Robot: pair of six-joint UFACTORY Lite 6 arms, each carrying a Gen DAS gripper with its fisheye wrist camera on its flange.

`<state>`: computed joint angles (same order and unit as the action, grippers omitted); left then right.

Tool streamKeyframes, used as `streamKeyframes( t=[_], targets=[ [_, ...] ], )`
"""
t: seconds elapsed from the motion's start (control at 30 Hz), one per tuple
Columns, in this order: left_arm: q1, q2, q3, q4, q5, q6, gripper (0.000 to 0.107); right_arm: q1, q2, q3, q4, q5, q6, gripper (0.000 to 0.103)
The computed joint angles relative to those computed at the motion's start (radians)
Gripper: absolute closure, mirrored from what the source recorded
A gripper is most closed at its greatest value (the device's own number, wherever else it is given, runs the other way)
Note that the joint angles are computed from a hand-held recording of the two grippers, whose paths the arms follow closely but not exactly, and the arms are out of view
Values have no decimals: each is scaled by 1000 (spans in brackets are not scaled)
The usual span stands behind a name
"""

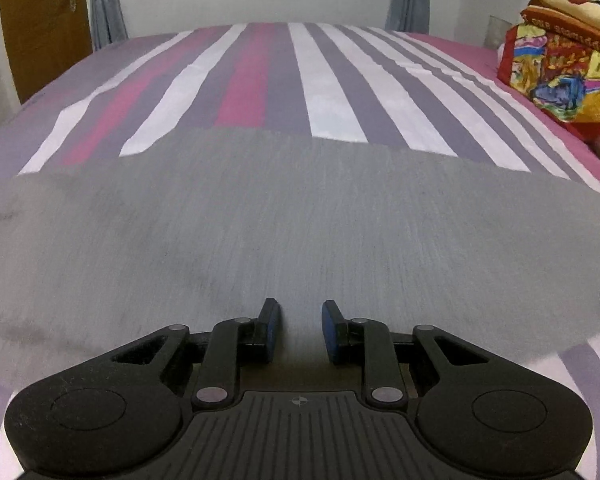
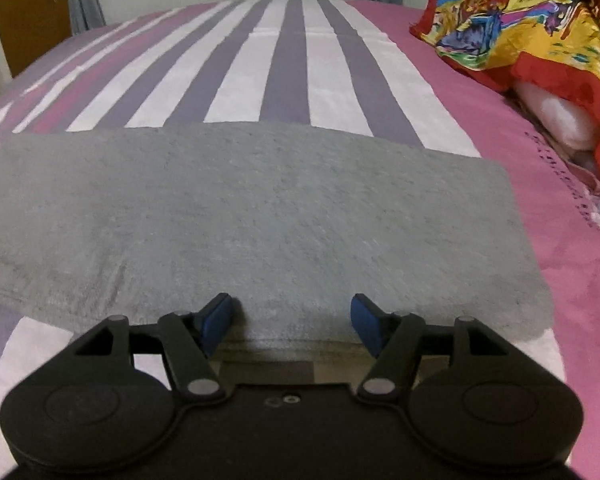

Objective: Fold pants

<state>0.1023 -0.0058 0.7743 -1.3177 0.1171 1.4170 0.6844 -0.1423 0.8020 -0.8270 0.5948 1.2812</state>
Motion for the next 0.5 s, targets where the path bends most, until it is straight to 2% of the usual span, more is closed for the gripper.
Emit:
streamKeyframes(
  t=[0.13, 0.23, 0.33, 0.5],
  targets=[
    [76, -66, -85, -194, 76, 273, 82, 49, -84, -27, 71, 74, -9, 33],
    [95, -52, -72, -145, 103, 232, 82, 25, -137, -49, 152, 77, -67, 31],
    [77, -49, -64, -96, 80, 170, 82, 32, -183, -85, 124, 86, -3, 31],
    [46, -40, -54, -51, 41, 102, 82, -25, -183, -102, 137, 13, 7, 28]
  ],
)
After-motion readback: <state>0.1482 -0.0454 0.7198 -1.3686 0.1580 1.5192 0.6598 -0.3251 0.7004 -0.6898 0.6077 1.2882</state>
